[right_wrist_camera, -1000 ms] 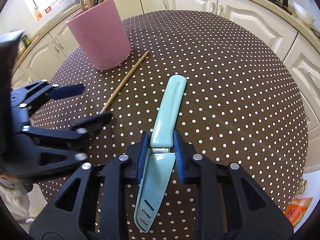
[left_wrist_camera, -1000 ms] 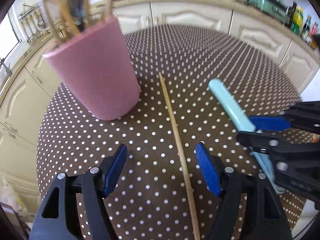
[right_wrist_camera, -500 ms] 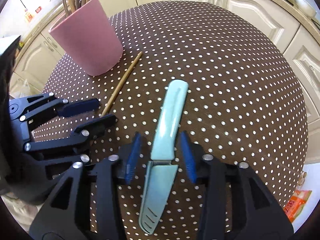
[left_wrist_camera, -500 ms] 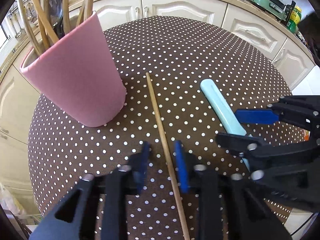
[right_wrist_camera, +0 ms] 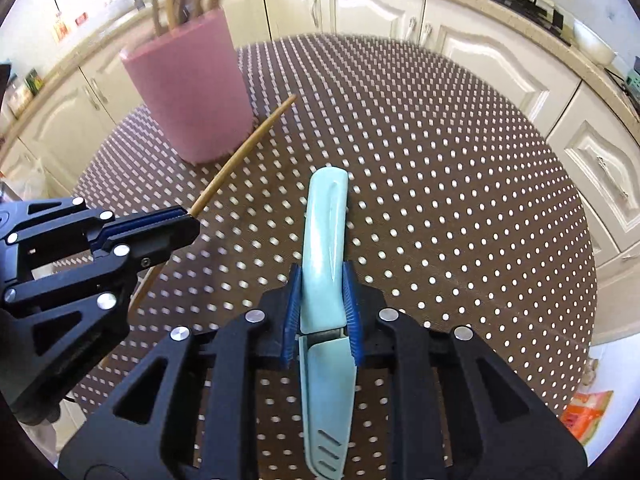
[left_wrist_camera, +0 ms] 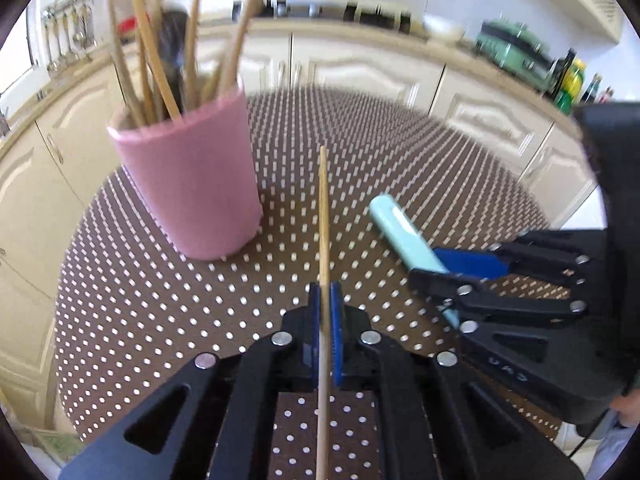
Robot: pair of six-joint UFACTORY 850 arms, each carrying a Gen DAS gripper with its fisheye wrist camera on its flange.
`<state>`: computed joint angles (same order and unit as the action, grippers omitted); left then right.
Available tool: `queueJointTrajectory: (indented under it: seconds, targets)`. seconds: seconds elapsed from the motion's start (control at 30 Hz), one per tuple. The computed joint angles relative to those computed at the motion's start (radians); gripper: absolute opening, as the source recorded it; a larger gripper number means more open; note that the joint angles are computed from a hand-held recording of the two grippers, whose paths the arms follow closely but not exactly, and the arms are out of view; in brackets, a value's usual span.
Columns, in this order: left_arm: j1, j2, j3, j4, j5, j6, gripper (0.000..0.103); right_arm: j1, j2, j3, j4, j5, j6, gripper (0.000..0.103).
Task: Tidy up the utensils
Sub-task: 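Lift the knife and chopstick and lower both into the pink cup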
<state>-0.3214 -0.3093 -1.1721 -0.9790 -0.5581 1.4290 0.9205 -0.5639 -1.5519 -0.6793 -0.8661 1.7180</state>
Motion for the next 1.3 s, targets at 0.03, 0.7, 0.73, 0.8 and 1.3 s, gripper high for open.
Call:
queueJointTrajectory:
  seconds: [0.03,0.7,0.73,0.8,1.3]
  targets:
    - [0.01,0.021,0.022,-0.069,0.004,0.065,0.005,0.007,0.005,0.002,-0.03,0.003,0.027,0.021]
    - [0.155,0.147,0.147,-0.816,-0.291,0.649,0.005,0.15,0.056,-0.023,-0.467,-0.134,0.334,0.021]
    - [0.155,0.141,0.142,-0.834,-0.304,0.655,0.005,0.146,0.054,-0.032,-0.475,-0.133,0.33,0.021]
    - [0.165,0.132,0.137,-0.877,-0.352,0.675,0.005,0.145,0.054,-0.041,-0.5,-0.134,0.333,0.021]
    - [0.159,0.015,-0.027,-1.154,-0.451,0.709,0.005,0.082,0.054,-0.099,-0.667,-0.112,0.315,0.021]
